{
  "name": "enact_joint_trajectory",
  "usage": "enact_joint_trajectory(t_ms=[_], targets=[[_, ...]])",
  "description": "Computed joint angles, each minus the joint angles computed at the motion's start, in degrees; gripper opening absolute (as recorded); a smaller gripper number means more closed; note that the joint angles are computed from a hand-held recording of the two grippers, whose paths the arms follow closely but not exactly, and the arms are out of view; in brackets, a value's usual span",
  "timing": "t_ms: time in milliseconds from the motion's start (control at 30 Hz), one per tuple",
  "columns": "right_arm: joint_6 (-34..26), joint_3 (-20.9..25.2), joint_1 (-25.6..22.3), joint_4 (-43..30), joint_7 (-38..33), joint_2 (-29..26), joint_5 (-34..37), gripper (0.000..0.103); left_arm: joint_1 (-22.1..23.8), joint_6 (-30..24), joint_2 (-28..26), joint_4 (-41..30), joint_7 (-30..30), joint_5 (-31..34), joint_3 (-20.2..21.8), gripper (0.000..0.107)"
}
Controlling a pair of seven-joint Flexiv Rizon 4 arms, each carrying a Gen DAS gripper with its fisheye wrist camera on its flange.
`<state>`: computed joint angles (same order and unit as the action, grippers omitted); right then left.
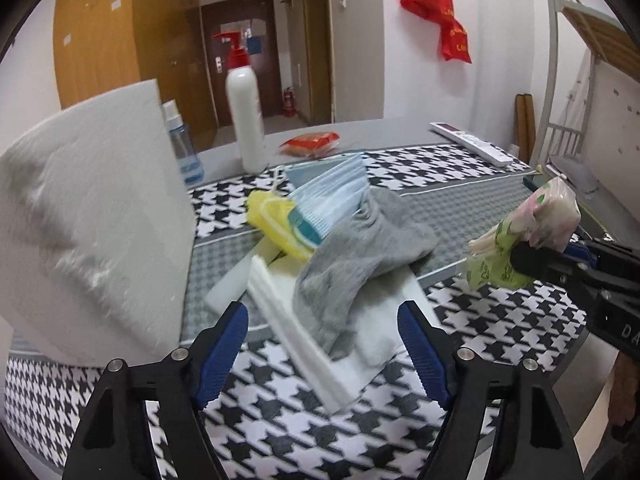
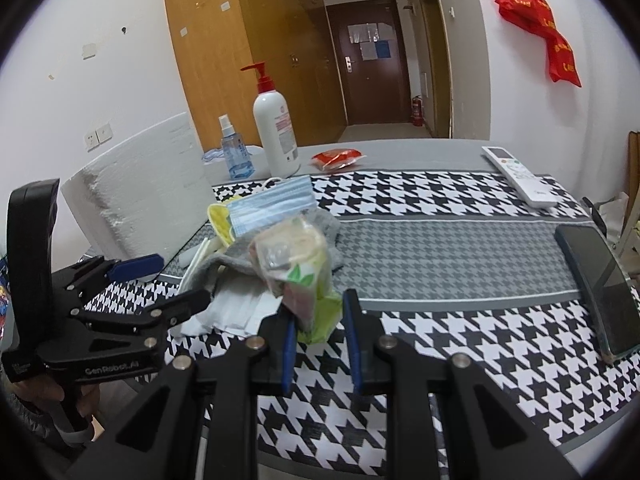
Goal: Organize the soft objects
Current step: 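Grasp the grey sock with the left gripper while the right gripper holds the snack packet, then carry the sock with the left gripper over the foam box while the right holds the packet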
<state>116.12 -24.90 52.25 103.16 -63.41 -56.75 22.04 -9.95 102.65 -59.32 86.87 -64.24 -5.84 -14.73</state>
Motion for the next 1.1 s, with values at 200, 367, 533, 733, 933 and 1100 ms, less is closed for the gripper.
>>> enact_joint_trajectory(t_ms=[200, 367, 533, 733, 933, 1100], targets=[[0.75, 0.26, -0.28, 0.87, -0.02, 0.32, 0.87, 0.026, -3.09, -1.95, -1.26, -3.59, 0.45, -1.14, 2.65, 0.063], [0.65, -0.20, 0.04, 1.44, 0.13, 0.46, 1.97, 0.026, -5.57, -4.24, -2.26, -6.43, 0.51, -2.58, 5.33, 0.058], [0.54, -0.53, 0.30, 1.84, 0.68, 0.43, 2.50, 0.026, -6.37, -7.18, -3.04, -8.53, 0.97, -3.33, 6.06, 0.036], [0.55, -1.27, 1.14, 2.36, 1.35, 0.33, 3.38, 0.025, -5.10, -6.28, -3.13, -8.23, 2.27, -2.30, 4.03, 0.011], [0.81, -2.37, 2.41, 3.13, 1.64, 0.50, 4.10, 0.025, -0.41, -3.70, -2.42, -5.56, 5.01, 0.05, -2.98, 0.011], [1.38, -3.01, 3.23, 3.90, 1.38, 0.86, 4.64, 0.026, 2.76, -1.06, -1.73, -3.44, 5.90, 1.70, -7.35, 0.011]])
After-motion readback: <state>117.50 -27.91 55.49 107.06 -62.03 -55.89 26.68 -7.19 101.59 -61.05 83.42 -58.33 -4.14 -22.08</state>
